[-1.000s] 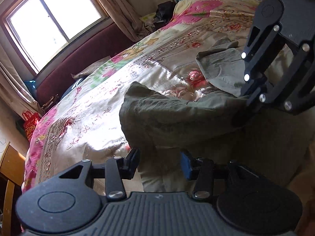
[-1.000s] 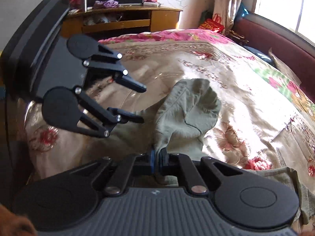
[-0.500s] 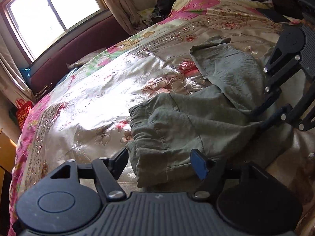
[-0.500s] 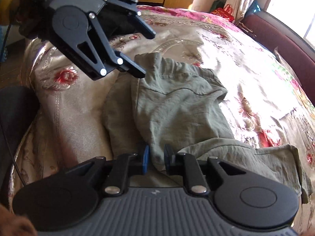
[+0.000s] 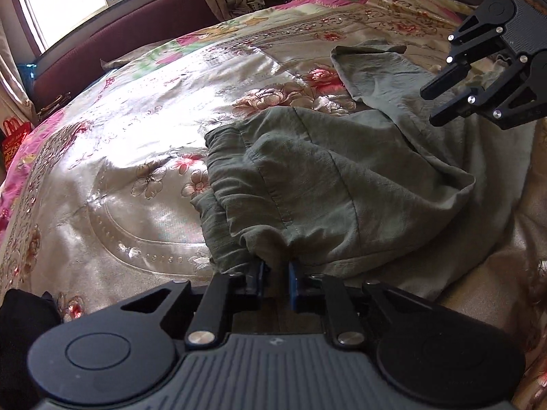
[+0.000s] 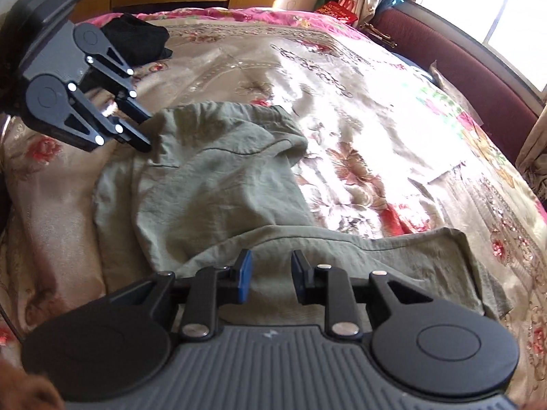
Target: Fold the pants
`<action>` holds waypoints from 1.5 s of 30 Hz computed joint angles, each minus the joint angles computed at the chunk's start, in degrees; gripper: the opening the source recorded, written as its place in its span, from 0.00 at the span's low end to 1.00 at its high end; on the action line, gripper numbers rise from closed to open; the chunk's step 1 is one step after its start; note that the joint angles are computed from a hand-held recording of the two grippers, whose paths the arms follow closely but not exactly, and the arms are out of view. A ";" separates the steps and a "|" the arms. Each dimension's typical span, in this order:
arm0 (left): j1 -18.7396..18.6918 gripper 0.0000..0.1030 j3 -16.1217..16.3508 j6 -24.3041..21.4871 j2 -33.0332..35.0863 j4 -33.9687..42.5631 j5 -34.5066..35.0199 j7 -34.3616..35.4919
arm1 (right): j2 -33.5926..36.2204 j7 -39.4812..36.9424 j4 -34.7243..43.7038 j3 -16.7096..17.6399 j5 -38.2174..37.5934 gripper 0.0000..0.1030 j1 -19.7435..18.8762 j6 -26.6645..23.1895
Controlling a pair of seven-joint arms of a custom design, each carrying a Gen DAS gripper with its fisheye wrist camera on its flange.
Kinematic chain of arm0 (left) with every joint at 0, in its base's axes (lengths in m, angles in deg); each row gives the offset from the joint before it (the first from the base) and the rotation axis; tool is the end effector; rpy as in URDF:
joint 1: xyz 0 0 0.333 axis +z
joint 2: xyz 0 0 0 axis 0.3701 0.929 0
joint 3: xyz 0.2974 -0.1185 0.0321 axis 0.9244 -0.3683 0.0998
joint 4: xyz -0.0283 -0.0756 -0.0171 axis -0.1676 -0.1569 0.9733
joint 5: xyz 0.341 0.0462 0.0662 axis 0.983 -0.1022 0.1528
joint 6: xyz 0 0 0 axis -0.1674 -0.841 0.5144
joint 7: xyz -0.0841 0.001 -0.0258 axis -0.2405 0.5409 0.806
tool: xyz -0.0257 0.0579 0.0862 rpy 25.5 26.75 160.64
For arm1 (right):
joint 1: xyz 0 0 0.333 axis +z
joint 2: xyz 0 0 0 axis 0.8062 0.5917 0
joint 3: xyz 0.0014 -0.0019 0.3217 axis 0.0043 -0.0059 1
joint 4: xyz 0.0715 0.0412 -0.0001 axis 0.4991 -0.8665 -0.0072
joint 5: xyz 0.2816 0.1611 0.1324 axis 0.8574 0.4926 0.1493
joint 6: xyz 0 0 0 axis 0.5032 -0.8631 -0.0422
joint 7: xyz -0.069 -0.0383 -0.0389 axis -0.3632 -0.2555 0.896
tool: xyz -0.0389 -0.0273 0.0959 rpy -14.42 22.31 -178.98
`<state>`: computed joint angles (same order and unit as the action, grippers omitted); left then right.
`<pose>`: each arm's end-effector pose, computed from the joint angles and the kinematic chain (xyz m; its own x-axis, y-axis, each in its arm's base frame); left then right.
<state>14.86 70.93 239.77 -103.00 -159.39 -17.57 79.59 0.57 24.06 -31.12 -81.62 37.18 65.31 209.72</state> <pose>0.4128 -0.1300 0.4931 -0.1115 -0.9784 -0.1740 -0.7685 0.1959 -0.6091 0.5410 0.1361 0.5327 0.9354 -0.2276 0.2705 -0.0338 -0.8193 -0.5723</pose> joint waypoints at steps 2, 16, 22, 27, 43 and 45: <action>-0.08 0.21 0.68 1.70 -0.66 -0.89 -1.02 -0.63 | 2.21 0.48 2.16 0.18 -2.33 0.25 0.28 1.97; 1.87 0.20 -0.66 5.26 -3.35 -4.29 1.99 -7.43 | 28.77 63.08 43.47 -2.67 -22.17 0.33 3.54 -20.95; 2.24 0.20 -1.22 4.61 -3.64 -4.09 3.74 -8.96 | 34.84 70.78 52.38 -3.47 -28.72 0.27 5.77 -27.59; 2.72 0.20 -1.77 4.04 -4.43 -3.99 5.46 -10.41 | 32.38 68.32 49.87 -2.80 -28.03 0.02 3.36 -26.90; 0.66 0.17 -4.09 -1.73 -14.20 -8.16 6.52 -17.60 | -2.70 56.81 9.63 -7.01 -5.91 0.01 -12.84 -18.07; 0.51 0.17 -5.20 -3.41 -13.62 -8.47 7.12 -18.88 | -5.42 57.99 3.18 -7.14 -8.42 0.01 -13.39 -14.88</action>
